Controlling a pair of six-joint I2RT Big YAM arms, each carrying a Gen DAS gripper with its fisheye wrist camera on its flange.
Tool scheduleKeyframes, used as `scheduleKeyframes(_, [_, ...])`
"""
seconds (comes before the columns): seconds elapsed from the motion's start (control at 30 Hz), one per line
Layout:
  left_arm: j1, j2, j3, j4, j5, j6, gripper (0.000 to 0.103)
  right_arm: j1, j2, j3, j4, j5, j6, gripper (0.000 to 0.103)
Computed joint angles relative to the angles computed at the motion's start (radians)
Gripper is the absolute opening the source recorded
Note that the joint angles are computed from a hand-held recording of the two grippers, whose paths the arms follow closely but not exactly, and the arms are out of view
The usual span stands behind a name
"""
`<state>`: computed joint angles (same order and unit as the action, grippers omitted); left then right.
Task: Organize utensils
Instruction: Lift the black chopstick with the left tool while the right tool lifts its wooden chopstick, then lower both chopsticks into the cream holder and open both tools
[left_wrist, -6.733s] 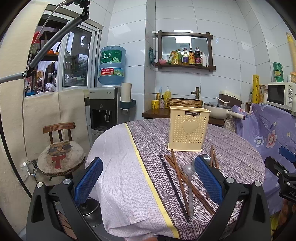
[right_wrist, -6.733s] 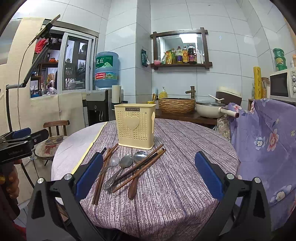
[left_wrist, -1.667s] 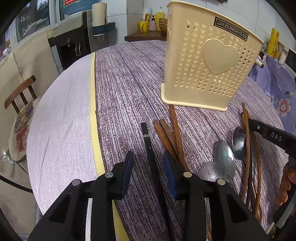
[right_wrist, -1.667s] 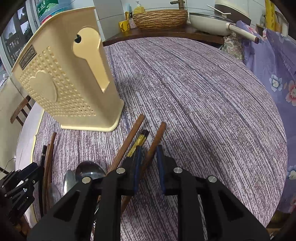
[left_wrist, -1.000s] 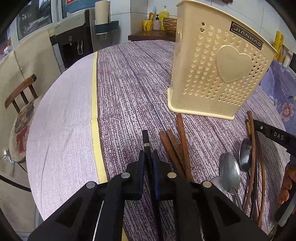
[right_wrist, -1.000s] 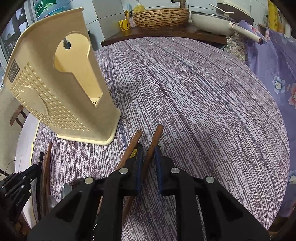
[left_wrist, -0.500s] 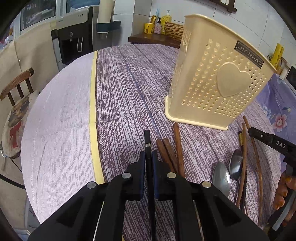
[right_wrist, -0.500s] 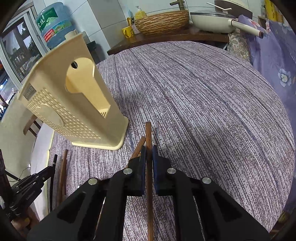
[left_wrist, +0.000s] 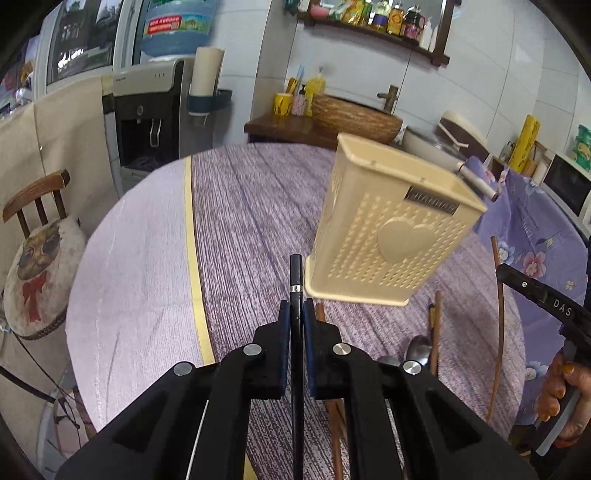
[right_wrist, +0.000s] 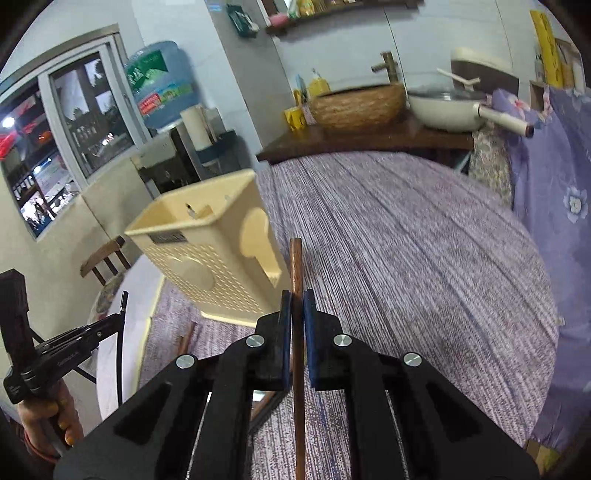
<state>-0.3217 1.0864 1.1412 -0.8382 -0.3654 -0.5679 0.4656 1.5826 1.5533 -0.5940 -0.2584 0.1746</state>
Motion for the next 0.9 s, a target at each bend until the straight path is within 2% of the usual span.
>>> scheduleKeyframes(0.27, [-0.037, -0.067, 0.020, 0.029, -0.092, 0.045, 0.008, -0.016, -0.108, -0.056, 0.077, -0.033, -0.037, 0.008])
scheduleKeyframes(0.5, [-0.068, -0.106, 0.028, 0.057, -0.167, 0.077, 0.008, -0.019, -0.165, -0.079, 0.100, -0.064, -0.066, 0.008])
scheduleKeyframes(0.9, [-0.065, -0.119, 0.038, 0.070, -0.183, 0.109, 0.008, -0.020, -0.167, -0.051, 0.087, -0.094, -0.073, 0.008])
